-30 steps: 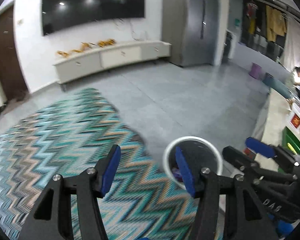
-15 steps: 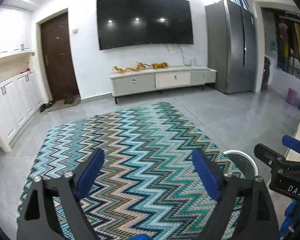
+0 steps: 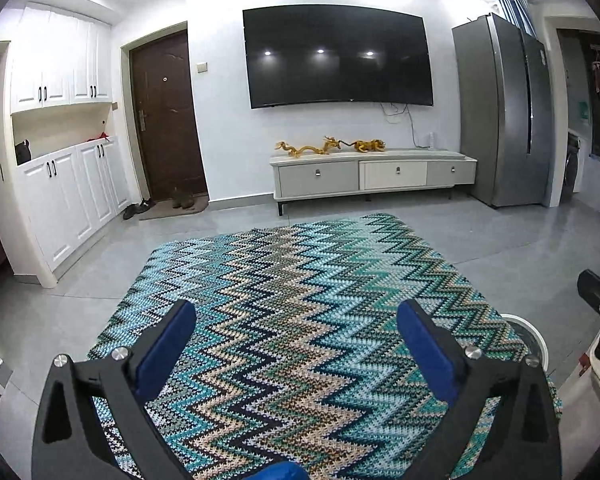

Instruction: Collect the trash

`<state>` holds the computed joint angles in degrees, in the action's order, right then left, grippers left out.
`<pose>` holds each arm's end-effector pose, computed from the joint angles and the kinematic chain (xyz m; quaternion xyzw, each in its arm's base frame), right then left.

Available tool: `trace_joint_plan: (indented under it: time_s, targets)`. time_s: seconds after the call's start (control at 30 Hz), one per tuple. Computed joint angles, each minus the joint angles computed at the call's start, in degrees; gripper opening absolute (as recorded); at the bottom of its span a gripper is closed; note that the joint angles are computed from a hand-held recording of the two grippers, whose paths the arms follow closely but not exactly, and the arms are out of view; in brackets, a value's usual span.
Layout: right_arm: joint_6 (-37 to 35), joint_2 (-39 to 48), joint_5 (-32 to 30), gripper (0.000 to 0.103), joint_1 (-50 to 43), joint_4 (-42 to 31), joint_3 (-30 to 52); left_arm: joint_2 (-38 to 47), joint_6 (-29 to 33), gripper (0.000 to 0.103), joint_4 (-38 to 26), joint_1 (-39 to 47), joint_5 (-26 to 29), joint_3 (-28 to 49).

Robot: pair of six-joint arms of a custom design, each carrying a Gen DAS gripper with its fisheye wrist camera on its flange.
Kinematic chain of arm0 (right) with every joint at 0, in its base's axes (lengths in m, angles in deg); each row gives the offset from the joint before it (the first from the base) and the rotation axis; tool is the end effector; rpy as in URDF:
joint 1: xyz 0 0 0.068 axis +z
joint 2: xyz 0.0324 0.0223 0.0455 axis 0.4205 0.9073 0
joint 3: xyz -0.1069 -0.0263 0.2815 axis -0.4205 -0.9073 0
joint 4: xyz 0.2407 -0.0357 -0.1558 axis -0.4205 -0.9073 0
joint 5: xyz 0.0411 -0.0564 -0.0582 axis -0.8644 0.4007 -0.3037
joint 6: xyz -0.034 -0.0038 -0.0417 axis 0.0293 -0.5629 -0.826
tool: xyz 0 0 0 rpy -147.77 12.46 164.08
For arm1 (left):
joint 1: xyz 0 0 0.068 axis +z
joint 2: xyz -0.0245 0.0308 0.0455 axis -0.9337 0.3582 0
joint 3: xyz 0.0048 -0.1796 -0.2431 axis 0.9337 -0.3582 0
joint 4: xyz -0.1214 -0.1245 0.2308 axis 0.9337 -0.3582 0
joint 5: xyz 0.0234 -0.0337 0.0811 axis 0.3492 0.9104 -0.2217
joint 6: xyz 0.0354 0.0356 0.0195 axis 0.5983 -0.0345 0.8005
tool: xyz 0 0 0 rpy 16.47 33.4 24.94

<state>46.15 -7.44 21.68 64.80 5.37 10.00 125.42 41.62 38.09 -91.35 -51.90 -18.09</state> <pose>0.1943 0.1263 0.2297 0.1219 0.8494 -0.1299 0.4968 0.2619 -0.0964 0.2480 0.0645 0.8496 0.0112 0.5233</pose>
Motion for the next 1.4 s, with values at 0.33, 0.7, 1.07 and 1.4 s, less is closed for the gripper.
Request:
trace_joint_plan:
  time_s: [0.33,0.7,1.07,1.4]
  targets:
    - [2.0,-4.3,3.5,0.101,1.3,-2.3,-2.1,-1.6,0.0,0.103,0.2,-0.9,-5.7,-1.2]
    - [3.0,-7.2,4.3,0.101,-1.2,-3.2,-4.2,0.0,0.6,0.103,1.8,1.4,-6.2,-1.5]
    - [3.4,-8.1,3.3,0.101,-3.8,-2.2,-6.0,1.1,0.6,0.103,1.8,3.0,-5.7,-1.5]
    - [3.5,-11.1,2.5,0.101,-7.6,-2.1,-8.4,2.2,0.5,0.103,2.2,4.2,-6.0,-1.1]
